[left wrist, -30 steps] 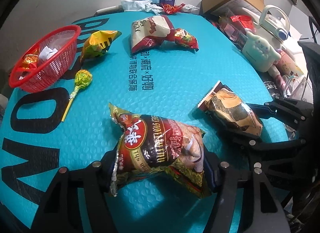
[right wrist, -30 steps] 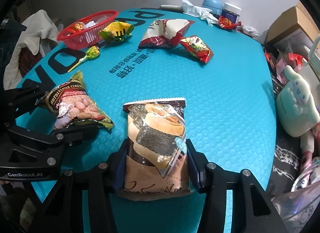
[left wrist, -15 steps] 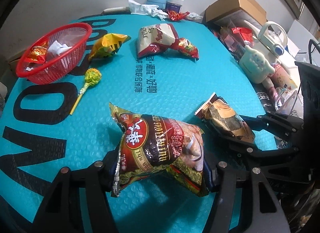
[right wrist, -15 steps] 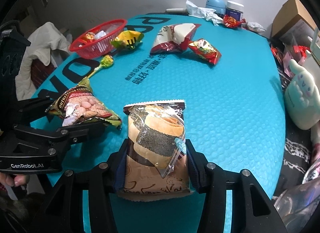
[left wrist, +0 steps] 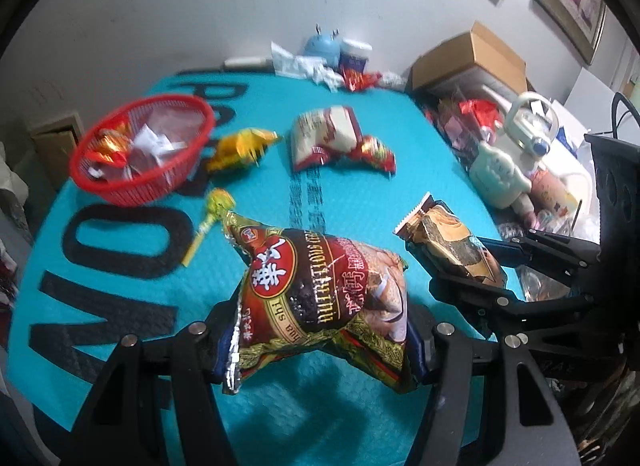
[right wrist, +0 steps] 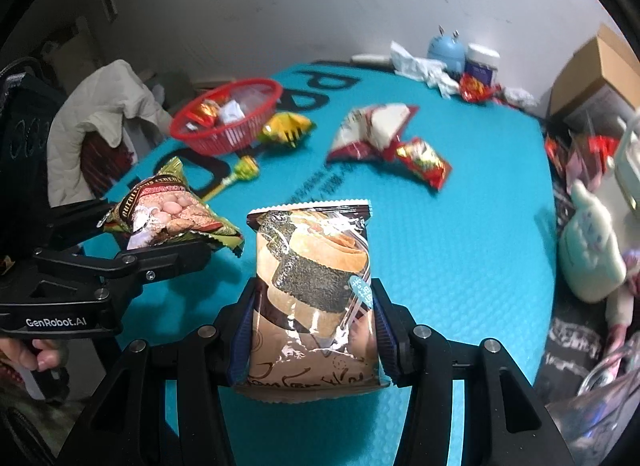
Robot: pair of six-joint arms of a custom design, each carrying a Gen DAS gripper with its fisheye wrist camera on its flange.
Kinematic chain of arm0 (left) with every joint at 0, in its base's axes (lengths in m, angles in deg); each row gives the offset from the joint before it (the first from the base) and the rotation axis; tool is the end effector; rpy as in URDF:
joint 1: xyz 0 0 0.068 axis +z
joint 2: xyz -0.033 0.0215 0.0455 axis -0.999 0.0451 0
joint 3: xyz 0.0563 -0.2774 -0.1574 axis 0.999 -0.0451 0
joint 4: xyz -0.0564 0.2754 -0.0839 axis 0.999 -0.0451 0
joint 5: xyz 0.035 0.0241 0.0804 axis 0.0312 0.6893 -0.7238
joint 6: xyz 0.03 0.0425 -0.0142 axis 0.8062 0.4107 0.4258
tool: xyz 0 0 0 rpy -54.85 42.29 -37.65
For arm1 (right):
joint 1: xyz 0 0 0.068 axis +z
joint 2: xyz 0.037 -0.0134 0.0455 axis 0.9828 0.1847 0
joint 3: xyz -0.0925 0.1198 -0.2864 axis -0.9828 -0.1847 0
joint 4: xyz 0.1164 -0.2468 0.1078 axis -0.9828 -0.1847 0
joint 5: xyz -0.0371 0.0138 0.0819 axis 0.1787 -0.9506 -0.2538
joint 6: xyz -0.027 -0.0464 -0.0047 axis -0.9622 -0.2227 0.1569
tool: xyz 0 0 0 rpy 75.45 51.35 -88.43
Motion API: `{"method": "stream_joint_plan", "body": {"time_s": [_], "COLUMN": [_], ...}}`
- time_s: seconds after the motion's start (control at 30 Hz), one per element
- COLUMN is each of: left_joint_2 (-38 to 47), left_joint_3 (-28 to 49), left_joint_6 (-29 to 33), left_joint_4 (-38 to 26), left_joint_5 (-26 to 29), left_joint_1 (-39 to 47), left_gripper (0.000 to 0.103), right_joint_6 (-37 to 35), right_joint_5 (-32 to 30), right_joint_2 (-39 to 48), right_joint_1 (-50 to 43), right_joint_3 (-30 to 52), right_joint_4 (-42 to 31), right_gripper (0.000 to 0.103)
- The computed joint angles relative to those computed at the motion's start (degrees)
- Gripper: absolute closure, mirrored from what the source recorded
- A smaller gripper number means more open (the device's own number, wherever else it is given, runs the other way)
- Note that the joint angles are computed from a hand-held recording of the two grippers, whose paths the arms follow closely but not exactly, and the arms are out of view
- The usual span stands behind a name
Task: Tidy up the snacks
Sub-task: 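Carry the nut bag and pastry bag over the red basket with both grippers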
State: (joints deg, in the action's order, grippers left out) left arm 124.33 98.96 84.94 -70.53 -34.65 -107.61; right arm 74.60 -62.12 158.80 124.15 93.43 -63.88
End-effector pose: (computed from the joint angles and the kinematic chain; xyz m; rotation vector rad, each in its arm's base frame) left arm 0.2979 -0.1208 0.1510 0.6905 2.3891 -0.4778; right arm 0.2305 0.2129 0.1471 -0.0316 2.4567 0.2216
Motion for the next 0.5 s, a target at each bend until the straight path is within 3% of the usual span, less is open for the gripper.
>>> {"method": "stream_joint_plan", "body": {"time_s": [0.5], "left_joint_2": [-9.23], "left_joint_3": [3.48], "left_joint_6": [0.88], "left_joint_4": [-2.05], "left_joint_5": [3.05], "left_joint_1": [4.21], "left_gripper": [0.04], "right_joint_6": [-11.68], "right_joint_5": [1.78], "right_joint_2": [-4.26], "right_joint_1": [-1.86], "right_joint_3": [8.9], "right_joint_4": [-4.92], "right_gripper": [0.052]}}
